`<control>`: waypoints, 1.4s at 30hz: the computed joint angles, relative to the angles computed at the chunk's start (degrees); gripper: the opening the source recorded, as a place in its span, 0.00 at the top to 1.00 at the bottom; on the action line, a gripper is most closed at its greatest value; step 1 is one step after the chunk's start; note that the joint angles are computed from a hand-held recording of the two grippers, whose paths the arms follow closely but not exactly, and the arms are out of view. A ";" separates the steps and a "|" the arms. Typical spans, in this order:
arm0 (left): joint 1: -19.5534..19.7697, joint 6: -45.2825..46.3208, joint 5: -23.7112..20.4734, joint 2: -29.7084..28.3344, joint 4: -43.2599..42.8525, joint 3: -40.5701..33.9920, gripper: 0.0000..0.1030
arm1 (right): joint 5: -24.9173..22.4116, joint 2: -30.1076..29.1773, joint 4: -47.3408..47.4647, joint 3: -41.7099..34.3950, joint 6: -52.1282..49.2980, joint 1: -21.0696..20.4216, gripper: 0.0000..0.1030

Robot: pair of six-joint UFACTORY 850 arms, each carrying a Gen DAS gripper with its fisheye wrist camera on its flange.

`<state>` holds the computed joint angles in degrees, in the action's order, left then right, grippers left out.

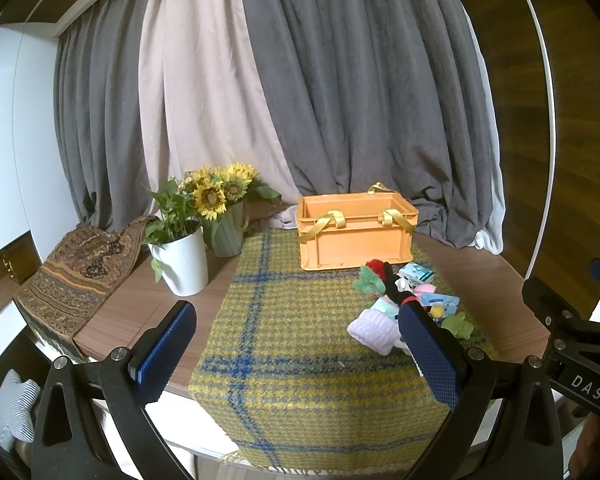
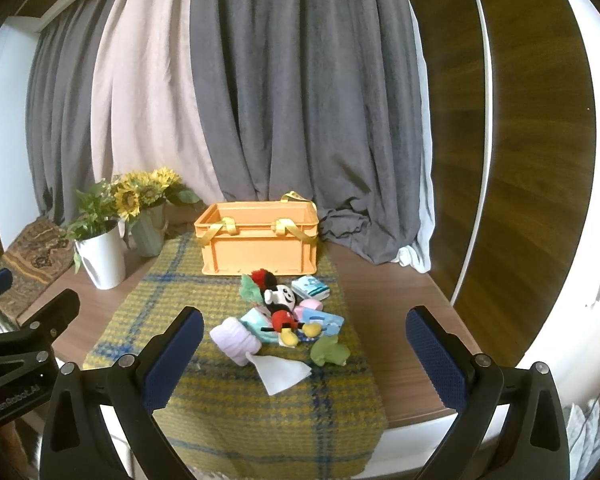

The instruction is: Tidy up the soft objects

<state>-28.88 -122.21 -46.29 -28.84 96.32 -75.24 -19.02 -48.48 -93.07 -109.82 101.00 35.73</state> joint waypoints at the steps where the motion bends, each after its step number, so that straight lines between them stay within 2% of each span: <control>1: 0.01 0.20 -0.01 0.03 -0.09 -0.12 0.00 | 0.03 -0.07 0.42 -0.17 -0.47 -0.02 0.01; 42: 0.34 -1.42 0.10 -0.29 1.51 0.58 0.00 | 0.50 -0.73 2.24 -1.43 -2.25 0.23 0.01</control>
